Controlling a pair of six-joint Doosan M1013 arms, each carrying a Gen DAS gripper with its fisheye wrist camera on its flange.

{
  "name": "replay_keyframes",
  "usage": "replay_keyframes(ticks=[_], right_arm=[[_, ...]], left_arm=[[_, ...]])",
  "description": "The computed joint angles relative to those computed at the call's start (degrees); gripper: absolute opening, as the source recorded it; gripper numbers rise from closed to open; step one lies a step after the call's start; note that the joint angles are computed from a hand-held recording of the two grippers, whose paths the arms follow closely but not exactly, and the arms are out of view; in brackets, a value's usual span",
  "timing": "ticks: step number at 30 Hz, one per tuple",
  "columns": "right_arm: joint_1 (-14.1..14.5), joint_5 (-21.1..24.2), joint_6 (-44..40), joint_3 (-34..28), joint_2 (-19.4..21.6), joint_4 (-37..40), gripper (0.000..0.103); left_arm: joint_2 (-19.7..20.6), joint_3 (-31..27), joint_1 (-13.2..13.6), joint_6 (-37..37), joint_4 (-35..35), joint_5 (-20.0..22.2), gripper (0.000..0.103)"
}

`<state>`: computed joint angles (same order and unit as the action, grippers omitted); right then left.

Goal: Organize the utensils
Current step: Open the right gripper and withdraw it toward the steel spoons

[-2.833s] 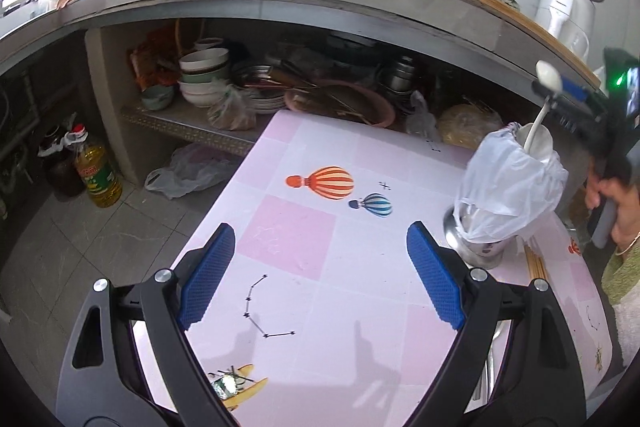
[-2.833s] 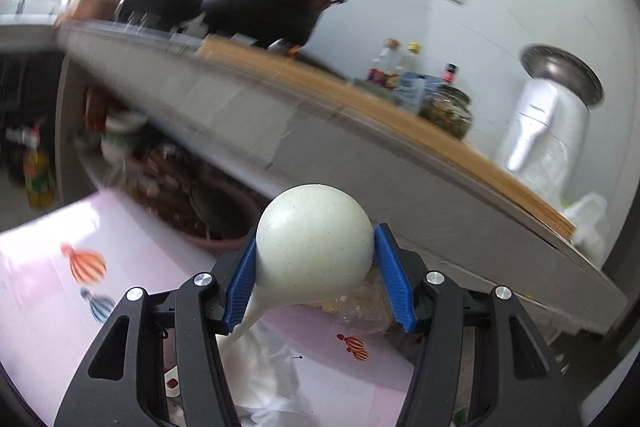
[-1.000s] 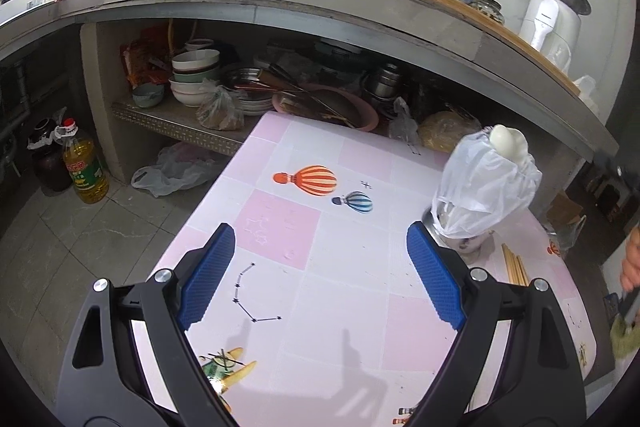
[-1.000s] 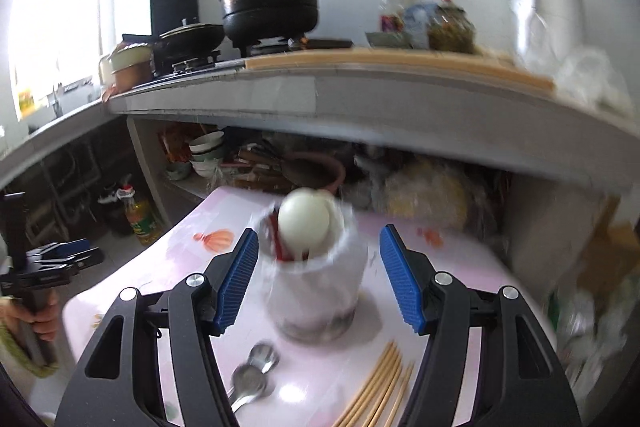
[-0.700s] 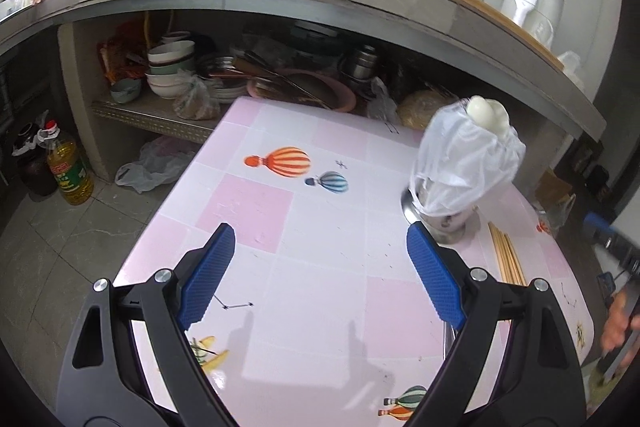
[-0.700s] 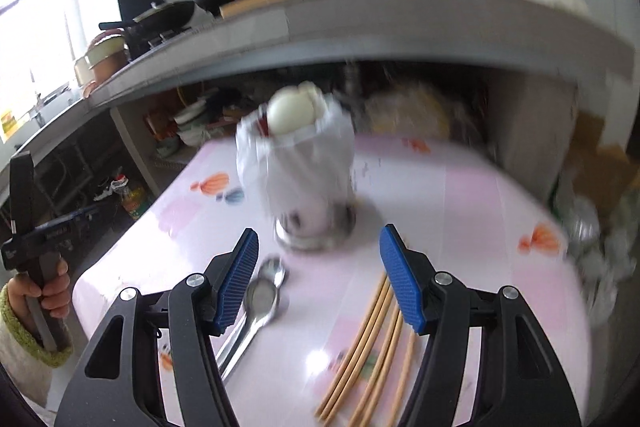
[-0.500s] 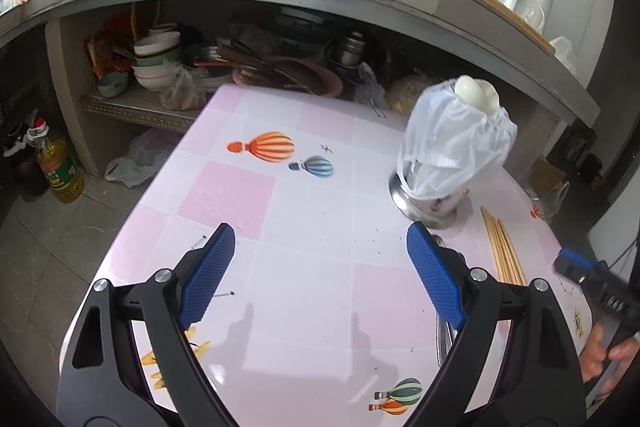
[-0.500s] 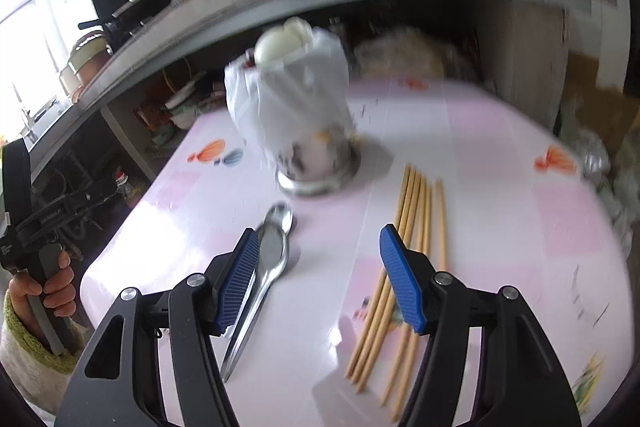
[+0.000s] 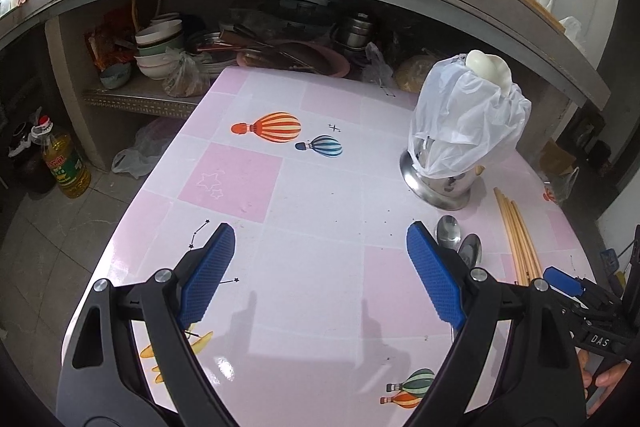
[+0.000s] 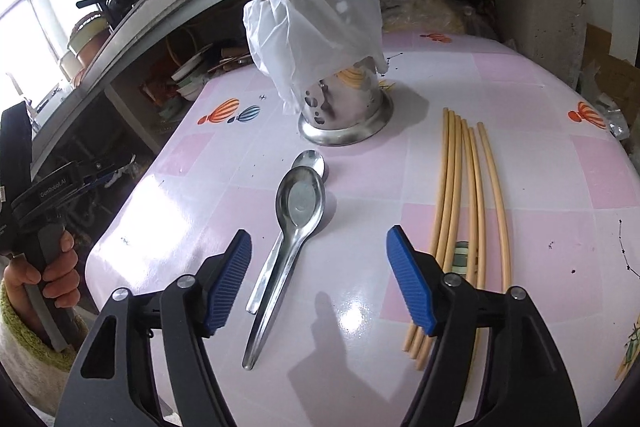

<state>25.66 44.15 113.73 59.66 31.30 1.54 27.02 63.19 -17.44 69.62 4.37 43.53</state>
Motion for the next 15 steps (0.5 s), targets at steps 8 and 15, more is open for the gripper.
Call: replay_keyframes(ticks=[8,15], right_arm=[[-0.03,0.42,0.09,-0.58,0.40,0.50,0.073],[-0.03,0.41,-0.08,-0.71,0.51,0.77,0.073]], left_arm=[[0.38,-0.41,0.11,-0.46,0.50,0.76,0.084],[0.42,-0.40,0.15,-0.87,0.64,0.86,0.084]])
